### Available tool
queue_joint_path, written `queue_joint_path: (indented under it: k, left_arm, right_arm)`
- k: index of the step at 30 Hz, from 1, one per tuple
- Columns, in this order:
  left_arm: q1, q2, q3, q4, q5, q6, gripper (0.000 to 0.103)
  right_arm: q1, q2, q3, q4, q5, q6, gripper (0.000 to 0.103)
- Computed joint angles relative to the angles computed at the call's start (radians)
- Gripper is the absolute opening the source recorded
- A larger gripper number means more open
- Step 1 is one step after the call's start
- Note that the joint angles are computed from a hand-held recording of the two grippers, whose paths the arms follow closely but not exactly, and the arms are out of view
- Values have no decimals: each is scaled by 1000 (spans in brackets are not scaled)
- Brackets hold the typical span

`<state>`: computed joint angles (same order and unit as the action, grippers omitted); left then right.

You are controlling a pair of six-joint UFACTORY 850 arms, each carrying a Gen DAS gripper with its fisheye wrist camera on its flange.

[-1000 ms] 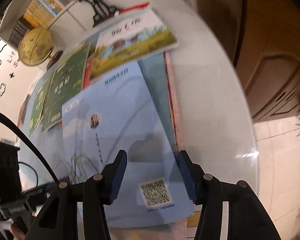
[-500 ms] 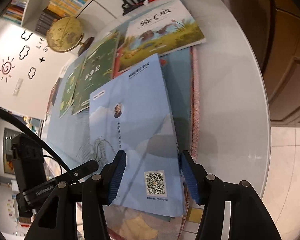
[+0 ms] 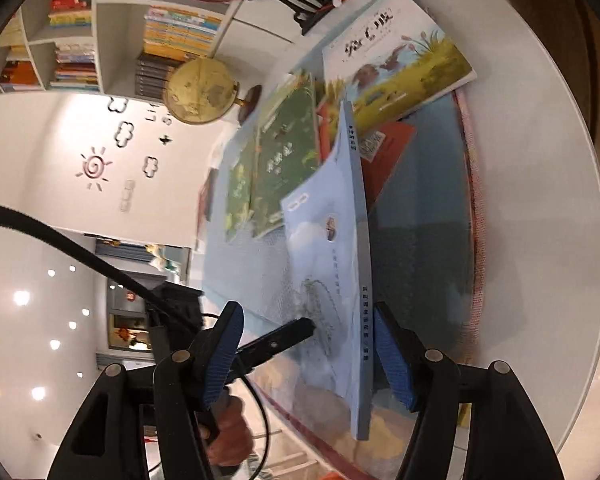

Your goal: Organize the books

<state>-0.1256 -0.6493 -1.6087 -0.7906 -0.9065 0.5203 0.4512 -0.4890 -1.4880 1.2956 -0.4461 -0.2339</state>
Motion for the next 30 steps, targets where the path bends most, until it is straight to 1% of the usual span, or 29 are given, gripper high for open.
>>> queue_joint_path:
  k: [2, 4, 6, 7, 9, 10, 13, 15, 17, 19, 20, 22, 24, 25, 28, 30]
  left_arm:
    - [-6, 6, 7, 6, 18, 2, 43]
    - [-14, 7, 6, 13, 29, -3, 43]
    - [-20, 16, 8, 52, 43, -37, 42]
    - [-23, 29, 17, 82, 65, -56, 40]
    - [-32, 73, 55, 154, 146, -92, 40]
    - [-30, 95, 74, 160, 170, -86, 40]
    - [-9, 126, 103, 124, 183, -69, 40]
    - [17, 131, 109, 40, 143, -17, 40]
    - [47, 128, 109, -52, 76, 32, 40]
    - [73, 135, 112, -107, 52, 59, 40]
    - [98, 140, 114, -130, 48, 64, 40]
    - [134, 146, 115, -140, 66, 50, 40]
    - [188, 154, 117, -109, 120, -5, 40]
    - [212, 154, 115, -85, 143, -33, 40]
    - [262, 152, 106, 8, 196, -110, 40]
    - [295, 140, 95, 22, 199, -109, 40]
  right_arm:
    - [11, -33, -53, -166, -9, 127, 65]
    - [22, -59, -96, -268, -15, 211, 65]
    - [33, -64, -120, -331, -2, 254, 64]
    - [41, -66, -137, -359, 3, 268, 64]
    - [44, -67, -154, -368, 5, 262, 63]
    - [49, -71, -172, -405, 3, 286, 63]
    - [74, -98, -255, -607, -20, 419, 63]
    - [89, -116, -302, -665, -23, 459, 63]
    - [104, -145, -369, -685, -36, 463, 63]
    - [118, -176, -433, -679, -50, 432, 63]
    - [127, -193, -468, -668, -57, 412, 63]
    - [148, -251, -566, -623, -78, 363, 64]
    - [161, -304, -648, -597, -110, 337, 64]
    - [170, -349, -715, -573, -137, 318, 64]
    - [188, -435, -837, -573, -195, 341, 64]
    - [198, -501, -933, -603, -245, 386, 64]
